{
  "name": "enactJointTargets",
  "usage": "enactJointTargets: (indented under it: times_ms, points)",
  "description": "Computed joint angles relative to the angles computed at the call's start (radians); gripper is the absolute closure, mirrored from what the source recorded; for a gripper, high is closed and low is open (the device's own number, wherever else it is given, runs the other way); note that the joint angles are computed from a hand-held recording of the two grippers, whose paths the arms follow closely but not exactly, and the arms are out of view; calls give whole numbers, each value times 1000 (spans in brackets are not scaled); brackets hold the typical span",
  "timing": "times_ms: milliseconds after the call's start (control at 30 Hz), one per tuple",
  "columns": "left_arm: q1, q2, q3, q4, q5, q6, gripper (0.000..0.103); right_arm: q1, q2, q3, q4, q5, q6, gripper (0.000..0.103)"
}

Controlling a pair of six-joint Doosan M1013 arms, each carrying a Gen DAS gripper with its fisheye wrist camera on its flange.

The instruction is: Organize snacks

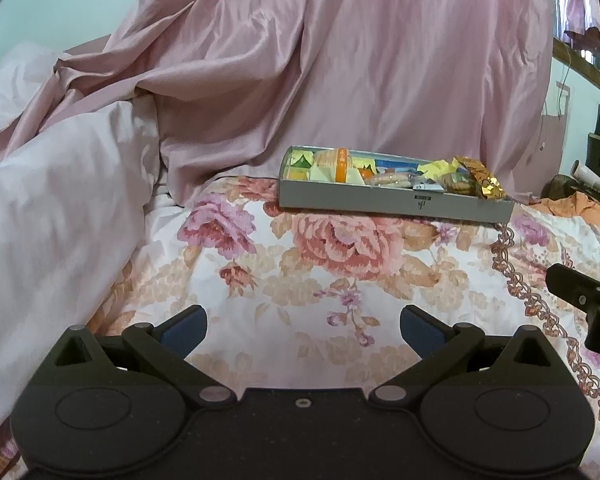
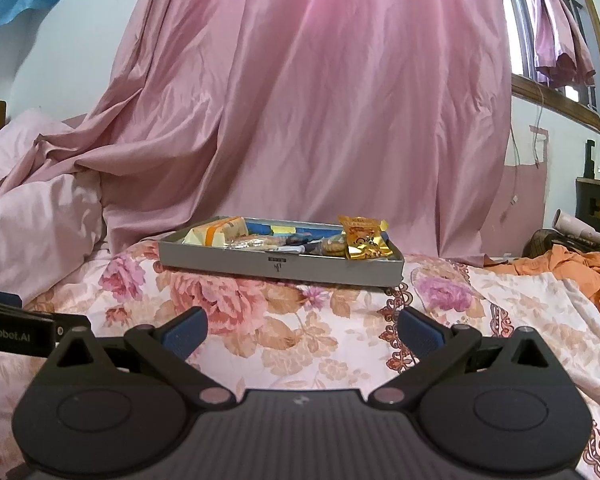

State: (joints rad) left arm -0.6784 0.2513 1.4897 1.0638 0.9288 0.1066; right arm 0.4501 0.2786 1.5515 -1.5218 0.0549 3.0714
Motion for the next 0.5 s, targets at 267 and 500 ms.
enactJointTargets:
  times_ms: [267,500]
  points:
    - [2,2,-3,-27,1,21,1,-2,-2,2,377,8,-373,0]
    - [3,3,-2,-41,-3,31,1,-1,1,2,545,13,-549,0]
